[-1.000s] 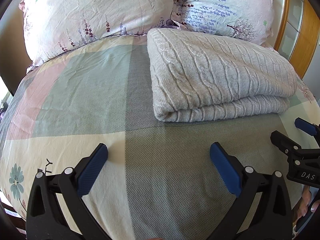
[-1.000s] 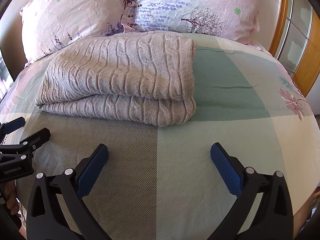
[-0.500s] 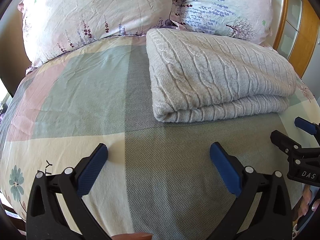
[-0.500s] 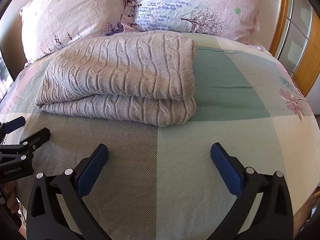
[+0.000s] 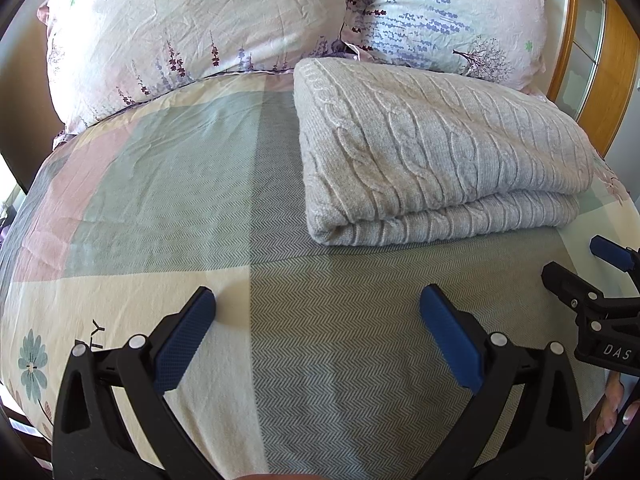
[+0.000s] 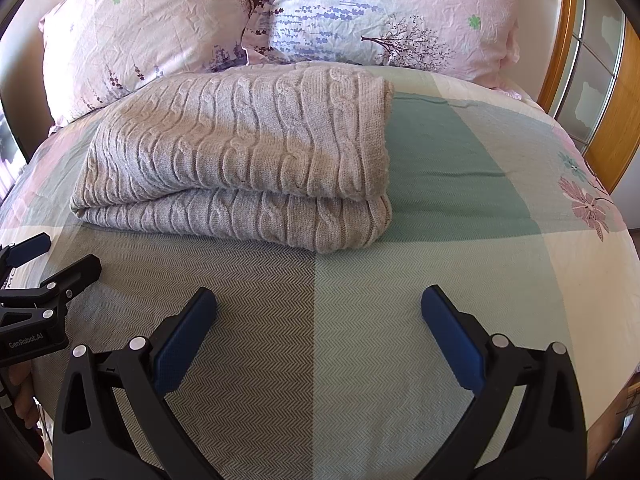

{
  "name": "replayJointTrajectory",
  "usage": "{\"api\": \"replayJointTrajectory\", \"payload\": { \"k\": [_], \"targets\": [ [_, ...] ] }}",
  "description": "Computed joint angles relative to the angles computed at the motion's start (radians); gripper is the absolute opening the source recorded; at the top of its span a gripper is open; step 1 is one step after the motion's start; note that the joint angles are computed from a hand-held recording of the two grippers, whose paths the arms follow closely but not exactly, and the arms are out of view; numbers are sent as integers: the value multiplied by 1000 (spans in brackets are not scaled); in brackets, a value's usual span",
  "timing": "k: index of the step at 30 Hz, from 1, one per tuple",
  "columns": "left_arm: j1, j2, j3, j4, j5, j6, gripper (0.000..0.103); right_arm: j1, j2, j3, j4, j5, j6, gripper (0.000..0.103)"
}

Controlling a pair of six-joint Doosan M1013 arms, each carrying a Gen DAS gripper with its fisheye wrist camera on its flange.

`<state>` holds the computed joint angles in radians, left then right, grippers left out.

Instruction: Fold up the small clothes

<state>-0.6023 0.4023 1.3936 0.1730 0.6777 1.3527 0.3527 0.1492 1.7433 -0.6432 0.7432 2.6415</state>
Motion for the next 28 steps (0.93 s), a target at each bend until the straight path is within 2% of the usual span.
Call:
{"api": "replayJointTrajectory", "payload": {
  "k": [28],
  "targets": [
    [-2, 1, 1, 17, -2, -26, 101, 3, -1, 2, -9, -2, 9, 102]
  ]
}}
